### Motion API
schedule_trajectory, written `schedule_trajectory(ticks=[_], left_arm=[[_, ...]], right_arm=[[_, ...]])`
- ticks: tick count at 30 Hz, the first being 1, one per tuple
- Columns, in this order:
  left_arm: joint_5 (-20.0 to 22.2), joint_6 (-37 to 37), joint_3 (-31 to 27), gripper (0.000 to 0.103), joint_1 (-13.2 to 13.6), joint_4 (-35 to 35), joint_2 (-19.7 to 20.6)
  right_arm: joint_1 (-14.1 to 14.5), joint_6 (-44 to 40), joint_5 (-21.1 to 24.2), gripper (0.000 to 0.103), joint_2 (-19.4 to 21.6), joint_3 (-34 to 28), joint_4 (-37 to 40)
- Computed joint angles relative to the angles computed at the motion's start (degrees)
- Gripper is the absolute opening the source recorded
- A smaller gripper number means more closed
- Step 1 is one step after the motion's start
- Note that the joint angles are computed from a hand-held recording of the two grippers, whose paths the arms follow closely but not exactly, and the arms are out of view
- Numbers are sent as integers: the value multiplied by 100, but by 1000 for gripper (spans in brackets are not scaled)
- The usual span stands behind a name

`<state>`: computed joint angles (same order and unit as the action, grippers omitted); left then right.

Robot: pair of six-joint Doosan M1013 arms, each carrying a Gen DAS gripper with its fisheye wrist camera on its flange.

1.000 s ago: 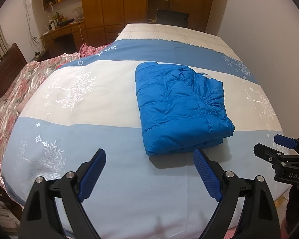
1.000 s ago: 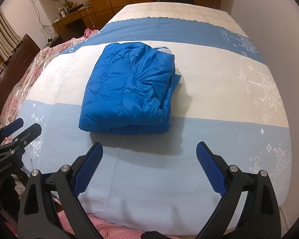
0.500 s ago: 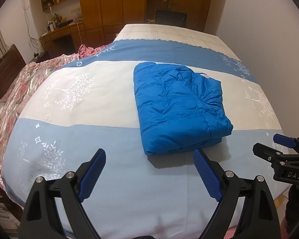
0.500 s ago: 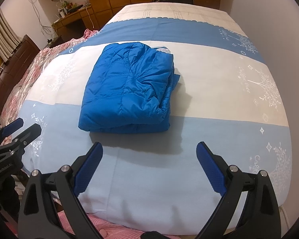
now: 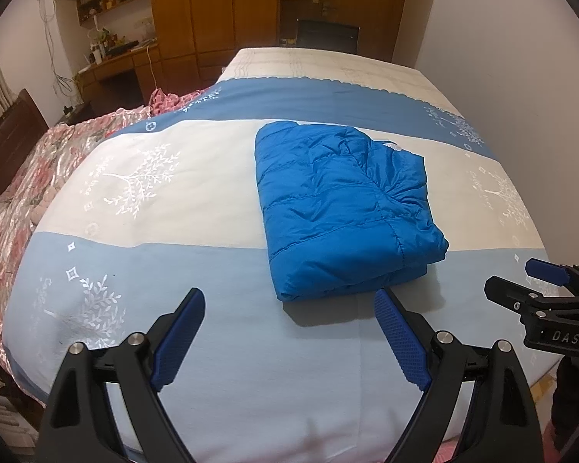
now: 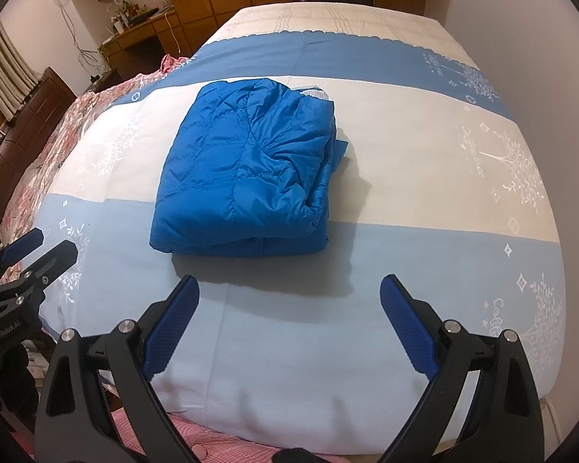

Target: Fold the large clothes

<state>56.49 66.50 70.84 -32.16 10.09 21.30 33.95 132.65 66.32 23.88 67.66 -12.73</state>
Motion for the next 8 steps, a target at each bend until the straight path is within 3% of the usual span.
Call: schedule_trajectory(ticks=[8], left_arm=[[13, 9, -15, 90, 5, -21, 7]], right_arm=[[-14, -9, -28, 94, -2, 0, 12]])
